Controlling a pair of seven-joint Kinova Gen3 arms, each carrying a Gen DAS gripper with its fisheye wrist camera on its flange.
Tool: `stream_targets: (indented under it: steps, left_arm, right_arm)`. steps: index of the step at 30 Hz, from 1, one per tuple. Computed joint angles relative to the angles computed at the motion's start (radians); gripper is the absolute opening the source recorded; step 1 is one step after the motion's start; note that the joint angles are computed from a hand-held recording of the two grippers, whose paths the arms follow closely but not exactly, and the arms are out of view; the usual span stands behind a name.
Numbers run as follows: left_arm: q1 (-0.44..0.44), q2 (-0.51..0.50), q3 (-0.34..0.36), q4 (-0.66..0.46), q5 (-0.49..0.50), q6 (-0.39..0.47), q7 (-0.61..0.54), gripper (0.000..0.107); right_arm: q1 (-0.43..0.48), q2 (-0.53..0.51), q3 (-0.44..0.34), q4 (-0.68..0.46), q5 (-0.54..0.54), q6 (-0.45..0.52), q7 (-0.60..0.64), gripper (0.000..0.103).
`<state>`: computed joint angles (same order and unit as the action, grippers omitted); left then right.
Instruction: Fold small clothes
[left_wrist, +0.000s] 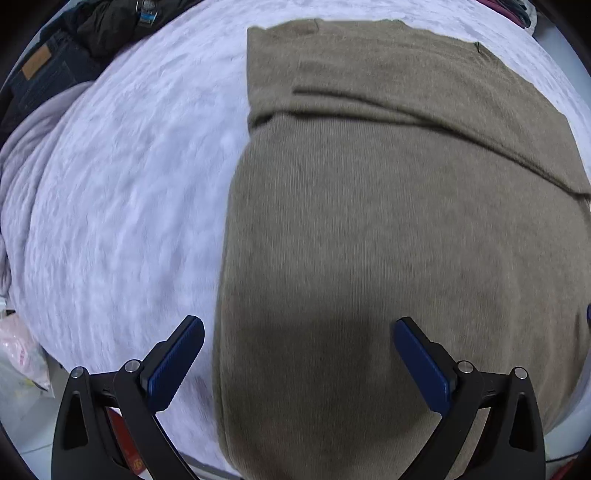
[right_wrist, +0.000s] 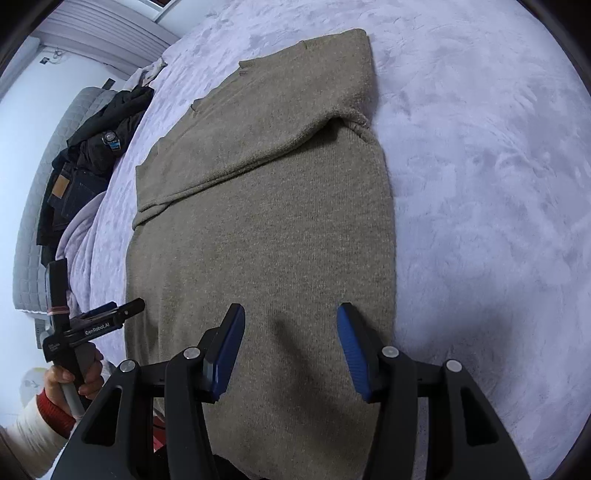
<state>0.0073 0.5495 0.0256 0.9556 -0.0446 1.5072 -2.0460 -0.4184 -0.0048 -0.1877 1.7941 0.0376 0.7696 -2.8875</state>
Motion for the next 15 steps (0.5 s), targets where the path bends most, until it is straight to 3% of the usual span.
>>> stream_targets:
  steps: [4, 11, 15]
  left_arm:
    - [-0.038, -0.060, 0.002, 0.074, 0.013, 0.020, -0.048, 0.103]
    - [-0.151, -0.146, 0.003, 0.195, 0.074, 0.003, -0.254, 0.103]
    - [-0.263, -0.135, -0.008, 0.168, 0.158, 0.106, -0.372, 0.103]
  right_arm:
    - [-0.002, -0.017, -0.007, 0.047, -0.042, -0.071, -0.012, 0.056]
    - [-0.037, -0.015, -0.043, 0.062, 0.022, -0.084, -0.138, 0.056]
    - [-0.069, -0.029, -0.066, 0.073, 0.061, -0.084, -0.220, 0.056]
